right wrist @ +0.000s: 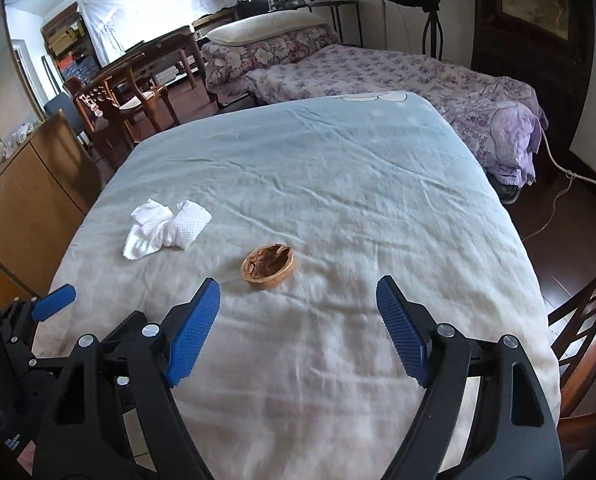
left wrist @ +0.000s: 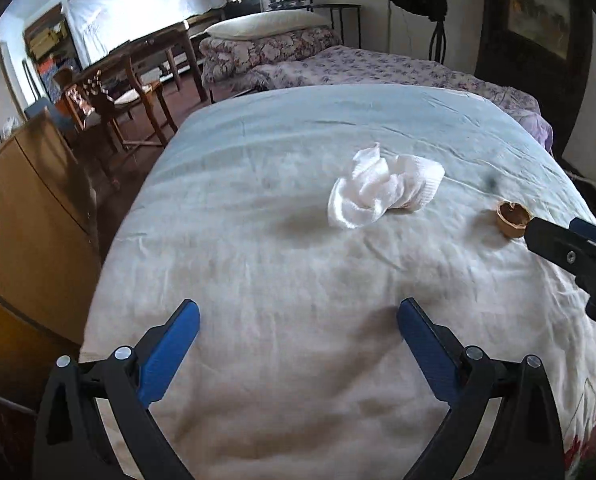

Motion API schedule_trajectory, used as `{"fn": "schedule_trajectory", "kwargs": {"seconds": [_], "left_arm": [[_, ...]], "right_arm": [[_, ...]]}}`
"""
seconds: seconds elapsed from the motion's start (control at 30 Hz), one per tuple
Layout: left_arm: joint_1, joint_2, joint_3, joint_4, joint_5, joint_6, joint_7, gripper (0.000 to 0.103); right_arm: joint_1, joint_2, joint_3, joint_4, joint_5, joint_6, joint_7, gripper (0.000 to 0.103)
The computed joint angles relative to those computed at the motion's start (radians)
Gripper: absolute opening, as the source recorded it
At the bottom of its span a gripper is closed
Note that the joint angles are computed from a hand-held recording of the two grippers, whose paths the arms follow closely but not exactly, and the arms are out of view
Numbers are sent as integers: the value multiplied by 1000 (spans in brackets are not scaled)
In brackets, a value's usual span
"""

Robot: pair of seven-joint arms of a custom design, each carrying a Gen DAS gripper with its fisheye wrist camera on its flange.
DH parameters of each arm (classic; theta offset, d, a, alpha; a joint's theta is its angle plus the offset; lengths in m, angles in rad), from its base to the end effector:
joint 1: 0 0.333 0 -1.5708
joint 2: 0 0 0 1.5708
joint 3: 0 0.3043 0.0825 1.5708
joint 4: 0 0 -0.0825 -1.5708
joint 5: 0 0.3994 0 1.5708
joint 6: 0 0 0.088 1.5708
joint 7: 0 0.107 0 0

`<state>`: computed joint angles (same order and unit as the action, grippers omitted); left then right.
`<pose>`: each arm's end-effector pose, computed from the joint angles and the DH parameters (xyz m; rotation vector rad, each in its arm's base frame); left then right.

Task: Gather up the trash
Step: 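Grasp the brown walnut shell with the right gripper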

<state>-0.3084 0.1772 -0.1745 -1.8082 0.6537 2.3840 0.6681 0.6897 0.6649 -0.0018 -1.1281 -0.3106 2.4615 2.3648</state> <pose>0.5871 -0.2944 0.4715 -1.8473 1.7795 -0.4521 0.6143 0.5059 0.4846 -1.8022 1.6814 -0.3843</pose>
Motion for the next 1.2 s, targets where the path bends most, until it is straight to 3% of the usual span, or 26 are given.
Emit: {"fn": "schedule_trajectory", "kwargs": {"seconds": [0.3,0.6,0.73,0.8,0.83,0.87,1.0,1.13,1.2], "left_arm": [[-6,-15,-4,-18,32,-14,-29,98],[8,-19,-5,-26,-12,5,-23,98],[11,-26,-5,-34,-13,8,-19,98],[12,-26,-6,-34,-14,8,-19,98],[13,-26,-6,-34,-15,9,-18,98],[13,-26,-6,-34,-15,10,-19,98],[16,-29,-3,-38,2,37,-19,97],[26,-1,17,-10,64,155,-72,97],[34,36,22,28,37,202,-68,97]], "right_arm": [[37,87,-29,131,-48,-61,-22,78],[26,135,-20,203,-4,-95,-54,75],[26,138,-30,206,3,-91,-42,65],[28,147,-36,219,0,-99,-35,54],[26,147,-35,218,2,-96,-37,39],[20,145,-30,214,9,-92,-43,35],[35,146,-44,227,-10,-120,-37,34],[42,172,-45,278,-16,-167,-51,35],[35,162,-41,261,-7,-160,-45,35]]}}
